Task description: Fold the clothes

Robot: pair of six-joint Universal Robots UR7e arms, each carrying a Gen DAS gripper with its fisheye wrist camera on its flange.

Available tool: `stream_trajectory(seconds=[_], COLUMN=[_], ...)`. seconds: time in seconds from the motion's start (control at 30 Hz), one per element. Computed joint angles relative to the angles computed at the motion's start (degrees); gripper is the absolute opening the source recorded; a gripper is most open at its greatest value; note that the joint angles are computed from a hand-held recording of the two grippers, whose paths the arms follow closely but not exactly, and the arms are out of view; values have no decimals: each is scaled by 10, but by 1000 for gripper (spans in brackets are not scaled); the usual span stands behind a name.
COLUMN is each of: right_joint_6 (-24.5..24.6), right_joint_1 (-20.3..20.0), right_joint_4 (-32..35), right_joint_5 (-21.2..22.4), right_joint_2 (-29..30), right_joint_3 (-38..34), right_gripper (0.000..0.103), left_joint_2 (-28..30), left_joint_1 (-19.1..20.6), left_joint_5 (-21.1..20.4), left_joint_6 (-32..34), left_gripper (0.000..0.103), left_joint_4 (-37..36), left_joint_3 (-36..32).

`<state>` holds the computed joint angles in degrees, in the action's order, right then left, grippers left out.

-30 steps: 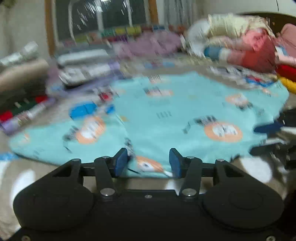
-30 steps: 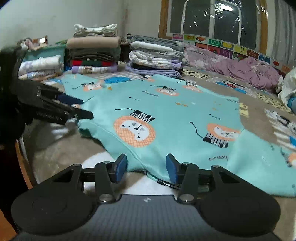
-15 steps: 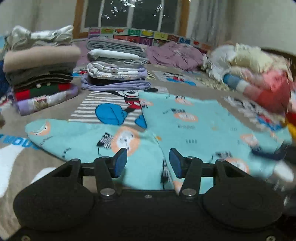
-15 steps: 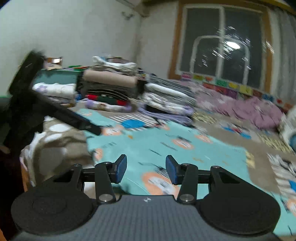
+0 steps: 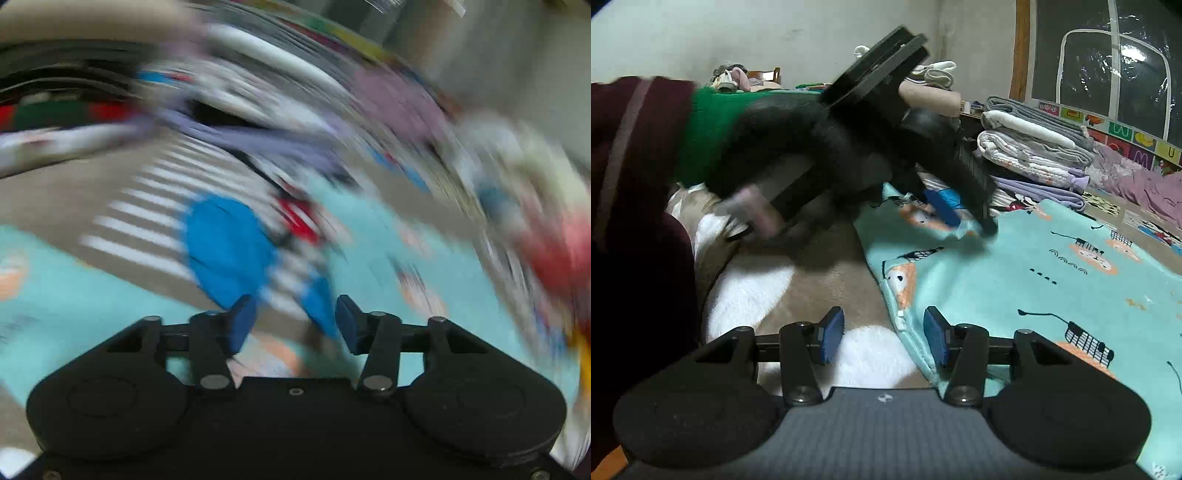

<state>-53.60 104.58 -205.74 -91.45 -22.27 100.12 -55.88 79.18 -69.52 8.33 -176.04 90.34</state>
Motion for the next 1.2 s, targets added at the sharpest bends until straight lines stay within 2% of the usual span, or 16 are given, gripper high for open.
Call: stream_trajectory(seconds=[0.2,0.27,0.33,0.37,0.4,0.43,0.47,0.53,0.57,0.67,0.73,0.77,0.9,1.0,1.13,1.2], right_joint_6=[4,1,-3,-5,-6,-7,-8,-11,-12,-14,-27,-37,-48,-45,-55,-52], right_joint_1=[-1,-2,-2,-2,-2,-2,-2,-1,-1,1,3,4,4,10,25,32], right_joint_4=[-9,-12,-18,-21,-24,-27,-29,-33,-32,-31,-44,-59,-78,-81,-83,-63], right_joint_5=[6,6,5,6,6,7,7,5,4,-2,-3,-2,-2,-11,-9,-5], right_joint_2=[1,3,5,5,6,6,7,8,8,9,13,16,24,22,29,38], right_joint_3=[6,6,6,7,8,9,9,10,8,4,4,6,5,3,-16,-39], right_gripper=[50,50,50,50,50,50,50,50,50,50,50,51,51,52,54,58], left_joint_2=[-46,-47,-37,-32,-28,-27,-31,-42,-49,-67,-68,-68,-78,-98,-101,-86], left_joint_1=[25,31,37,41,51,67,75,64,63,71,72,71,58,55,67,68], left_joint_5=[-117,-157,-159,-139,-135,-140,-133,-72,-67,-120,-147,-140,-19,30,41,51], left_joint_6=[-63,-70,-65,-66,-90,-139,-170,-160,-166,-204,-203,-203,-167,-155,-169,-156], left_gripper=[48,53,53,52,47,34,34,53,53,56,64,64,64,64,64,64], left_joint_4=[14,22,0,-28,-57,-77,-92,-157,-167,-154,-146,-148,-238,-272,-172,-161], left_joint_3=[52,62,65,65,60,50,46,59,64,75,80,84,109,119,89,77])
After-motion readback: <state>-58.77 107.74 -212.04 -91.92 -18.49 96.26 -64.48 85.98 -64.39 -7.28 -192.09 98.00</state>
